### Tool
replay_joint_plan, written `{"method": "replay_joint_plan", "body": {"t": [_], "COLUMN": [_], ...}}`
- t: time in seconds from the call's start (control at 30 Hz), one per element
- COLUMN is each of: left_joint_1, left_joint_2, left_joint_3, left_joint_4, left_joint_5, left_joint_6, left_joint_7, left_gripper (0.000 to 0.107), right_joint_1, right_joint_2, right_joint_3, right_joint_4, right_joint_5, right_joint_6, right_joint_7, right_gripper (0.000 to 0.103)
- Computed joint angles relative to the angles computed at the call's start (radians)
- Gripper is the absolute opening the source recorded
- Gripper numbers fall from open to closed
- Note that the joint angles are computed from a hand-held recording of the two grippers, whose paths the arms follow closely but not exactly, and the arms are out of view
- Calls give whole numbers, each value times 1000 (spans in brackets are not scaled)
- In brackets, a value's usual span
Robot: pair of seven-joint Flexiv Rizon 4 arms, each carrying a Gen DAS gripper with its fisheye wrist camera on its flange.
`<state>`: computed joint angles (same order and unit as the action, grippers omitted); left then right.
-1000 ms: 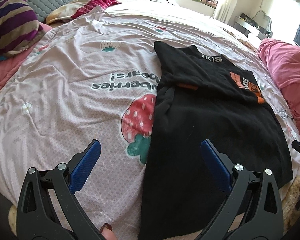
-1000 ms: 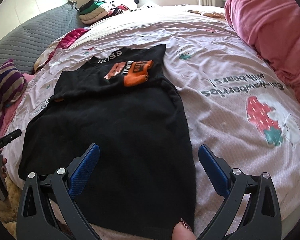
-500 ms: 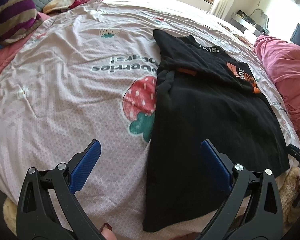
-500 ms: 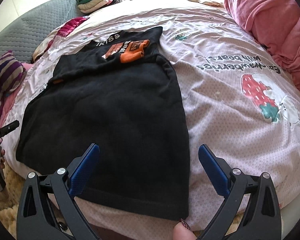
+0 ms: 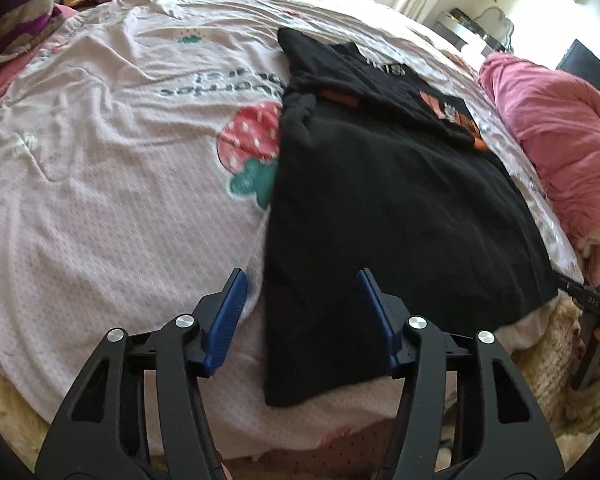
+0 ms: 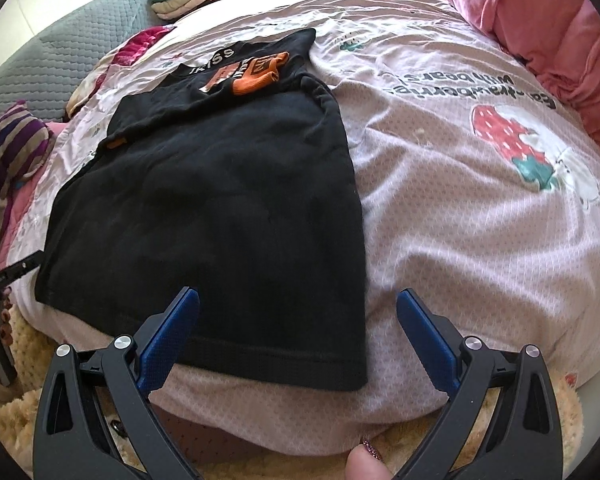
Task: Fold small clothes
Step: 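Move both open tools along the shirt to its hem edge, then close the right tool on the hem while the left tool grasps the hem too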
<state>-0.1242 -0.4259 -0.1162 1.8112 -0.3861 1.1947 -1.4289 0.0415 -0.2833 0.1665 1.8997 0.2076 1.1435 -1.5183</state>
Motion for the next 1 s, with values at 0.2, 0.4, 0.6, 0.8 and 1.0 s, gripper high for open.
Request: {"method": "replay_joint_plan", "body": {"t": [0.2,0.4,0.6,0.8,1.0], "left_joint_1": [5,11,-1,-2,-12], "left_joint_2": [17,24,13,2,-5], "left_joint_3": [-9,-16,-6,-4,9], "left_joint_4": [33,51,36,23,7], "left_joint_5": [-10,-42,-32,-24,-1], "left_joint_6": [-14,-25,-36,-47,-55], "left_joint_7": [20,42,35,28,7], "left_gripper": [49,54,61,64,64], "right_joint_1": [-22,-30,-34,-21,-77], "right_joint_2": [4,-8,-4,16,37], "right_joint_3": [20,20,22,15,63], "right_joint_4": [-4,-25,-19,9,-32], "right_joint_5": [57,98,111,95,276], "right_joint_6": [-16,-50,-46,4,27], "right_joint_7": [-54,-92,-127,-160,-300], "right_gripper": [96,78,47,19,9]}}
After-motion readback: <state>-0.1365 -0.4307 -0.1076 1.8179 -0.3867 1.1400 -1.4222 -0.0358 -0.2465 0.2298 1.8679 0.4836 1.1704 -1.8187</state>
